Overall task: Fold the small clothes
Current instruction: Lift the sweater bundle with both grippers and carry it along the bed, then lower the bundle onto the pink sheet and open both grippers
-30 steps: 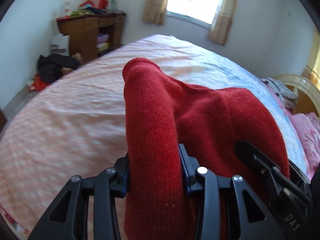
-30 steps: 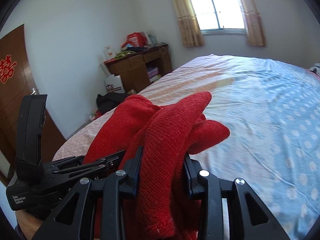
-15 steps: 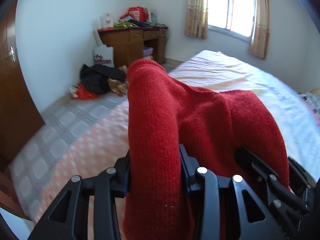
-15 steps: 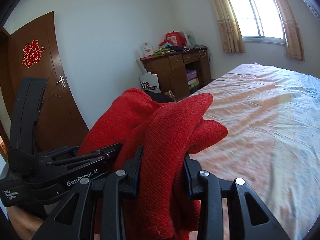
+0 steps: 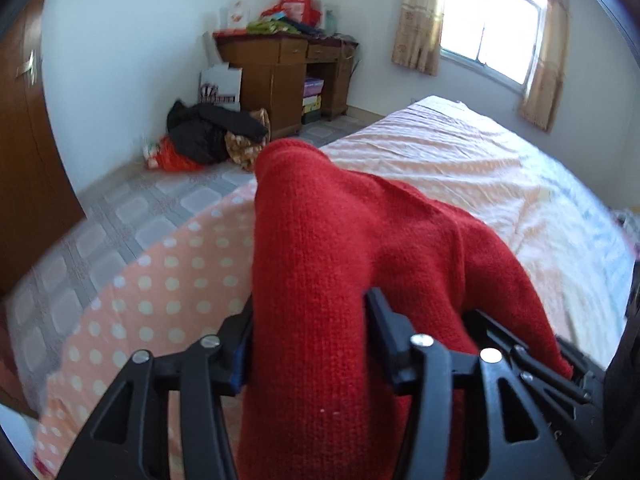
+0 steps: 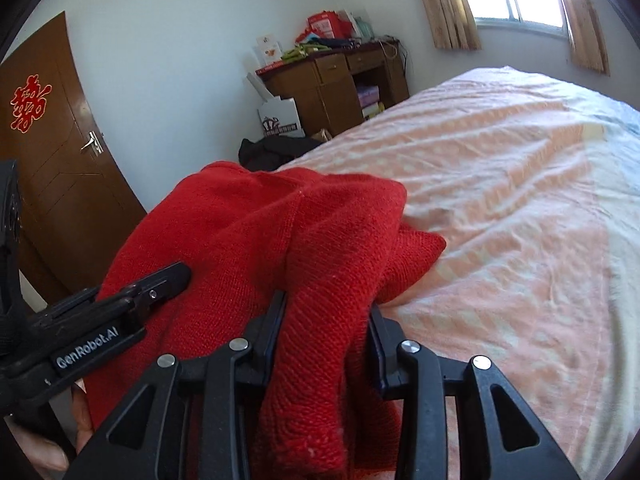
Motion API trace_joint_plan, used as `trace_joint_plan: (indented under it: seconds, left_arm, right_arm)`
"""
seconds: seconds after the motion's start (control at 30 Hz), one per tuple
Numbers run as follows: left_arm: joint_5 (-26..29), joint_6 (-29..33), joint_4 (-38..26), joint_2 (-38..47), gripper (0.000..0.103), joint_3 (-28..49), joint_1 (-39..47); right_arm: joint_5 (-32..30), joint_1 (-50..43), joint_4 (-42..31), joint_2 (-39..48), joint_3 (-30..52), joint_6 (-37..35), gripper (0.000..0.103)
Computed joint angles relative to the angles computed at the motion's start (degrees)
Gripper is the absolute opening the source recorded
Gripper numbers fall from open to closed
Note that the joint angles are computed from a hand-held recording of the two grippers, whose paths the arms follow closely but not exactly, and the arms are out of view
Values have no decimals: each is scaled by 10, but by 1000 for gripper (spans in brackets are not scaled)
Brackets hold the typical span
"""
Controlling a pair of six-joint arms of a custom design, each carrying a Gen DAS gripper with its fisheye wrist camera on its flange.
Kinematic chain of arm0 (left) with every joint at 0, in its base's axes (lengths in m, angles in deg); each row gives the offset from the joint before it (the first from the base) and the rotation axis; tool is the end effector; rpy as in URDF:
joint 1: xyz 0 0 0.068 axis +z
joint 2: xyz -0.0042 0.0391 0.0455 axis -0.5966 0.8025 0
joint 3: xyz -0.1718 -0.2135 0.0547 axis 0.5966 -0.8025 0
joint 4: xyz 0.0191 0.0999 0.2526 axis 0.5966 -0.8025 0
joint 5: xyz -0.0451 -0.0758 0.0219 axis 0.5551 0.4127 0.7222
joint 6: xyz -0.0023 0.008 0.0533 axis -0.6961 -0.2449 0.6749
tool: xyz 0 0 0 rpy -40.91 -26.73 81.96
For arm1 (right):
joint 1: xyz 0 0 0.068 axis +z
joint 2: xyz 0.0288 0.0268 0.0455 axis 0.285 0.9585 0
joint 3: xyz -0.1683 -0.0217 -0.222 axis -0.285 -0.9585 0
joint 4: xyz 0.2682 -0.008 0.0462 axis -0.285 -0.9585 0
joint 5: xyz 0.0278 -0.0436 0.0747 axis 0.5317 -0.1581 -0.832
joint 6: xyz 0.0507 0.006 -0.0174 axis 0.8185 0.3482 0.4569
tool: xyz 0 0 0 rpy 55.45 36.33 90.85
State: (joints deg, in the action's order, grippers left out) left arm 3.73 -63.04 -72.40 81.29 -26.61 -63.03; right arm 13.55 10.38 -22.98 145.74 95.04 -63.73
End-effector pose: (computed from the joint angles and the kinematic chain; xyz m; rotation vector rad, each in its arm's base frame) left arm 0.2976 -0.1417 0.1591 0.0040 2.3410 -0.2442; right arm 0.3050 -0.0202 0.1440 0.0298 2.2447 0.4056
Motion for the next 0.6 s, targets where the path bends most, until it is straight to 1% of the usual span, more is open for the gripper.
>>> trace_joint_plan:
  seconds: [0.03, 0.07, 0.1, 0.13, 0.17, 0.23, 0.3, 0.33, 0.37, 0.4, 0.47, 0.5, 0.53, 0.6]
  left_arm:
    - [24, -23, -2, -2, 79, -5, 20]
    - [45, -36, -8, 0, 92, -2, 37]
    - [89, -54, -6, -8, 93, -12, 64]
    - [118, -59, 1, -21, 92, -23, 77]
    - [125, -59, -10, -44, 93, -35, 86]
    - [94, -46, -31, -92, 92, -59, 81]
    - [62, -33, -45, -147, 91, -91, 66]
    - [54, -32, -52, -175, 91, -108, 60]
    - [52, -34, -56, -197, 91, -123, 58]
    - [45, -43, -62, -212, 91, -133, 49]
    - [26, -63, -77, -230, 91, -147, 22]
    - [22, -63, -76, -218, 91, -140, 16]
    - [-2, -68, -80, -217, 91, -143, -6]
    - [-35, -65, -83, -187, 91, -132, -31]
  right_arm:
    - [-6, -7, -5, 3, 4, -2, 39]
    - [-13, -13, -14, 6, 9, -1, 44]
    - [-22, -20, -24, 7, 13, -1, 48]
    - [-35, -29, -31, 0, 9, -1, 48]
    - [-56, -42, -35, -16, -3, 0, 48]
    - [-58, -58, -28, -79, -47, 5, 48]
    - [-35, -64, -29, -181, -105, 3, 48]
    - [-15, -62, -43, -244, -133, -4, 47]
    - [1, -53, -61, -290, -152, -7, 42]
    - [11, -44, -85, -329, -163, -17, 26]
    - [46, -1, -133, -385, -173, -45, 7]
    - [63, 20, -145, -398, -176, -54, 7]
    - [82, 46, -155, -406, -180, -60, 7]
    - [94, 69, -156, -395, -183, -55, 7]
